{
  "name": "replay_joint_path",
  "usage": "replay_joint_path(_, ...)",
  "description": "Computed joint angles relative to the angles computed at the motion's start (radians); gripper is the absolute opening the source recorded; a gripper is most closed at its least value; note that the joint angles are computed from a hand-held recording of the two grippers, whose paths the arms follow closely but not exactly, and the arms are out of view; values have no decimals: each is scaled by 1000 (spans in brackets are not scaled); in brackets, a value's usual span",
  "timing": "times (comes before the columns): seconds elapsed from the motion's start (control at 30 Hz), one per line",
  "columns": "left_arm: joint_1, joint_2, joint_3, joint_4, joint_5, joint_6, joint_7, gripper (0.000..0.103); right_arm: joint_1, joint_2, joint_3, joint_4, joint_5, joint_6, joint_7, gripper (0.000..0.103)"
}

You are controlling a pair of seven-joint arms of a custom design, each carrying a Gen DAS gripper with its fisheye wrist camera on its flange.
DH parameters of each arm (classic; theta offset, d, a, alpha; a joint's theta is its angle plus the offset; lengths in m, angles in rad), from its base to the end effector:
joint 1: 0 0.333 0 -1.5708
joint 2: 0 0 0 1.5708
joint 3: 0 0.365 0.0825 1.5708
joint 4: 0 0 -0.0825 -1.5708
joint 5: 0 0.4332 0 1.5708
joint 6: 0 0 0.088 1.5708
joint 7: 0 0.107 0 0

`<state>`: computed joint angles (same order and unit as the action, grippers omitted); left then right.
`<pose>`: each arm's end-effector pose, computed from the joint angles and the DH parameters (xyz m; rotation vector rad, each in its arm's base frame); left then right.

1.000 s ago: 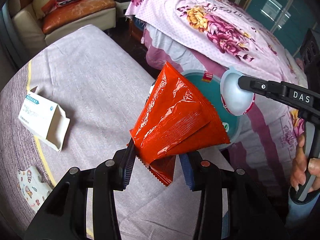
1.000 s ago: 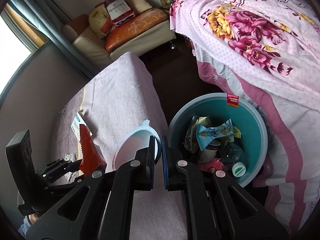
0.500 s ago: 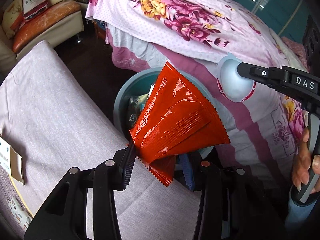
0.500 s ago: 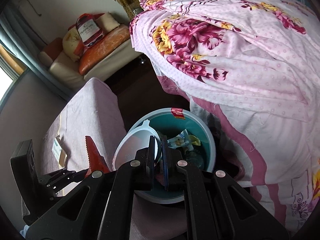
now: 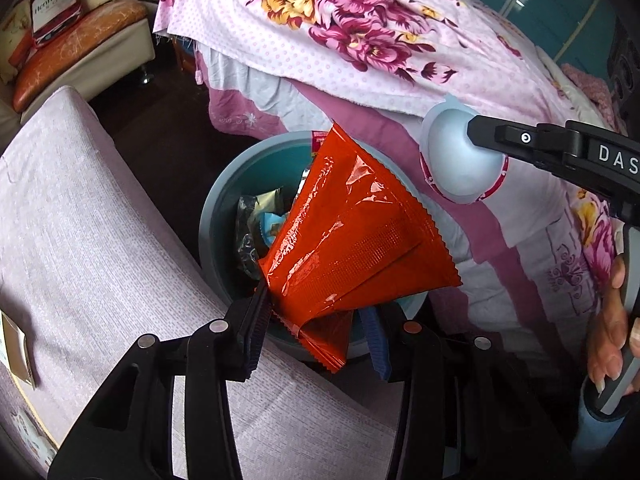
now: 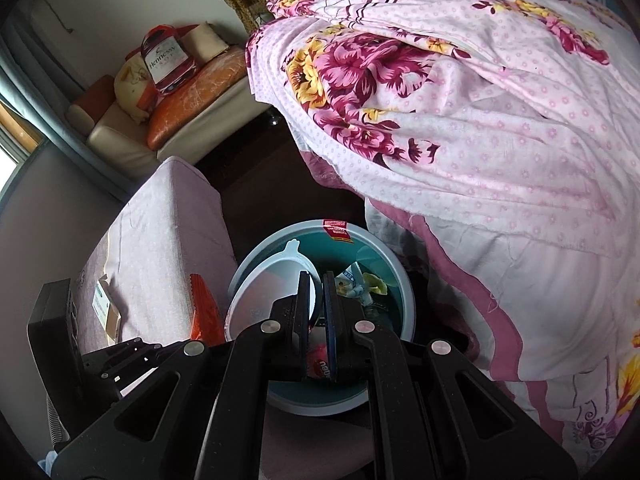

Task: Collect trash
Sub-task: 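Carry the red packet and white cup over the teal bin and release both, then move both grippers back to the table toward the mask and white box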

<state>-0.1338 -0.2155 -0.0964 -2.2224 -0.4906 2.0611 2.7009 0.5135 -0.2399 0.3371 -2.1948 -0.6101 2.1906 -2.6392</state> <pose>0.5065 -0.1467 0.5015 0.6452 -2.9213 0.6258 0.3643 0.4009 0.5378 -0.8276 2.4267 -0.4647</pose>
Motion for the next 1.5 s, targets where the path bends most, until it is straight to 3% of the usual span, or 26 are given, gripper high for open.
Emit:
replay_joint_path(0.13, -1, 0, -1, -1, -4, 8, 2, 59, 1, 5, -2, 6, 5, -8, -2, 7)
replay_joint_path(0.2, -2, -5, -2, -8, -7, 26, -1, 79, 1, 9, -4, 9, 8, -9, -5, 7)
replay_joint_path(0.37, 3, -1, 5, -4, -9, 31, -7, 87, 2, 16, -10, 12, 16, -4, -16, 7)
replay_joint_path(0.7, 45, 22, 28, 27, -15, -1, -27, 88, 11, 55, -24, 43, 35, 10, -56, 7)
replay_joint_path(0.9, 76, 36, 41, 49, -24, -24, -33, 88, 22, 92, -38, 72, 58, 31, -92, 13)
replay_joint_path(0.93, 81, 39, 43, 54, -27, -30, -35, 88, 24, 98, -40, 78, 62, 34, -95, 19)
replay_joint_path(0.97, 86, 41, 43, 57, -29, -34, -36, 88, 26, 105, -40, 85, 59, 29, -94, 32)
replay_joint_path(1.17, 108, 44, 49, 59, -29, -43, -34, 88, 47, 133, -43, 130, 45, -13, -87, 59)
replay_joint_path(1.27, 119, 44, 54, 58, -30, -46, -28, 88, 55, 140, -49, 143, 47, -18, -86, 68)
replay_joint_path(1.5, 149, 53, 68, 71, -36, -60, -28, 88, 71, 169, -57, 192, 61, -34, -102, 73)
